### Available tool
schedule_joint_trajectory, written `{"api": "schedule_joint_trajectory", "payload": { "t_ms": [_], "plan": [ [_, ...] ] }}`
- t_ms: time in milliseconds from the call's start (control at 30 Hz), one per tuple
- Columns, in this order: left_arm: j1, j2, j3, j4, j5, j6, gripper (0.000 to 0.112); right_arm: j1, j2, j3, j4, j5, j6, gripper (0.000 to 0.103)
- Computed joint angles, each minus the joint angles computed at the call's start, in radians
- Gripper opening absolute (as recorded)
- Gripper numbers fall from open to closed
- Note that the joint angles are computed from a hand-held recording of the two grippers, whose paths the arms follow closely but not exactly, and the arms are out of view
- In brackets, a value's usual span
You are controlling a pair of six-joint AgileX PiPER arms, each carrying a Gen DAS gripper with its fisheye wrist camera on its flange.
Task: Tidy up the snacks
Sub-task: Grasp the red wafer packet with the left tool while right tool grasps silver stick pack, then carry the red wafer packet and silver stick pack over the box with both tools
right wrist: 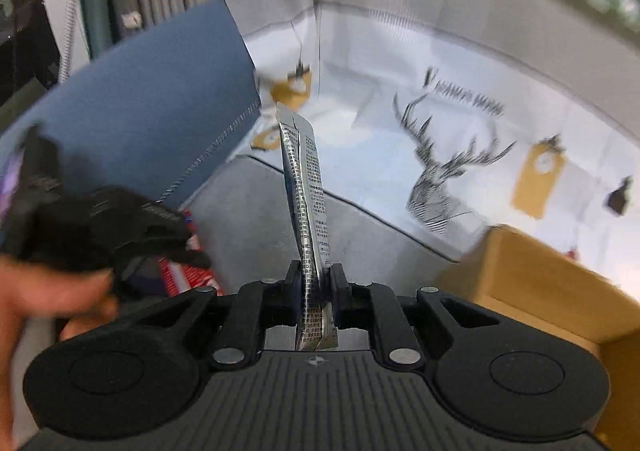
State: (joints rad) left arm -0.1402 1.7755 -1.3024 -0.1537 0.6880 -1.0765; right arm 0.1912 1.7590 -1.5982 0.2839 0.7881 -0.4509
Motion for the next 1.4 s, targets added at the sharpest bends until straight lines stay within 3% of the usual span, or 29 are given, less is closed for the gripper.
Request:
{"api": "schedule_joint_trajectory", "payload": {
  "t_ms": [167, 267, 400, 467, 533, 600, 700, 800, 833, 900, 967, 1000, 1300, 1333, 1400],
  "plan": [
    [0.014, -0.09, 0.107, -0.137, -0.054, 0.381, 0.049, -0.086, -0.305, 0.338, 0.22, -0.07, -0.18, 0.014],
    [-0.01, -0.158, 0.154, -0.166, -0.023, 0.634, 0.049, -0.122, -0.458, 0.504, 0.341, -0.066, -0.301, 0.014],
    [-0.125, -0.279, 0.233, 0.137, -0.004, 0.588, 0.049, -0.106, -0.613, 0.721, 0.435, -0.115, -0.398, 0.014],
    [-0.157, -0.322, 0.3, 0.177, -0.021, 0.572, 0.049, -0.062, -0.672, 0.822, 0.43, -0.18, -0.373, 0.014],
    [-0.138, -0.318, 0.322, 0.077, -0.01, 0.661, 0.049, -0.032, -0.679, 0.902, 0.456, -0.234, -0.352, 0.014],
    [-0.129, -0.31, 0.325, 0.044, -0.019, 0.715, 0.049, 0.043, -0.662, 0.966, 0.372, -0.329, -0.251, 0.014],
    [-0.127, -0.254, 0.302, -0.012, 0.028, 0.787, 0.05, 0.076, -0.576, 0.966, 0.306, -0.312, -0.109, 0.014],
    [-0.185, -0.192, 0.262, 0.079, 0.065, 0.743, 0.051, 0.144, -0.506, 0.972, 0.118, -0.39, 0.091, 0.015],
    [-0.209, -0.176, 0.249, 0.124, 0.075, 0.712, 0.056, 0.15, -0.479, 0.961, 0.092, -0.392, 0.119, 0.017],
    [-0.241, -0.165, 0.235, 0.166, 0.083, 0.682, 0.062, 0.139, -0.437, 0.936, 0.119, -0.375, 0.096, 0.023],
    [-0.267, -0.148, 0.222, 0.205, 0.092, 0.657, 0.065, 0.135, -0.409, 0.923, 0.155, -0.374, 0.058, 0.042],
    [-0.281, -0.138, 0.209, 0.228, 0.102, 0.646, 0.066, 0.132, -0.393, 0.915, 0.162, -0.376, 0.039, 0.044],
    [-0.365, -0.088, 0.174, 0.351, 0.13, 0.587, 0.068, 0.193, -0.366, 0.933, 0.11, -0.463, 0.053, 0.048],
    [-0.365, -0.085, 0.171, 0.353, 0.132, 0.584, 0.068, 0.199, -0.364, 0.934, 0.103, -0.47, 0.063, 0.047],
    [-0.361, -0.082, 0.167, 0.361, 0.135, 0.581, 0.064, 0.21, -0.363, 0.941, 0.084, -0.493, 0.079, 0.036]
  ]
}}
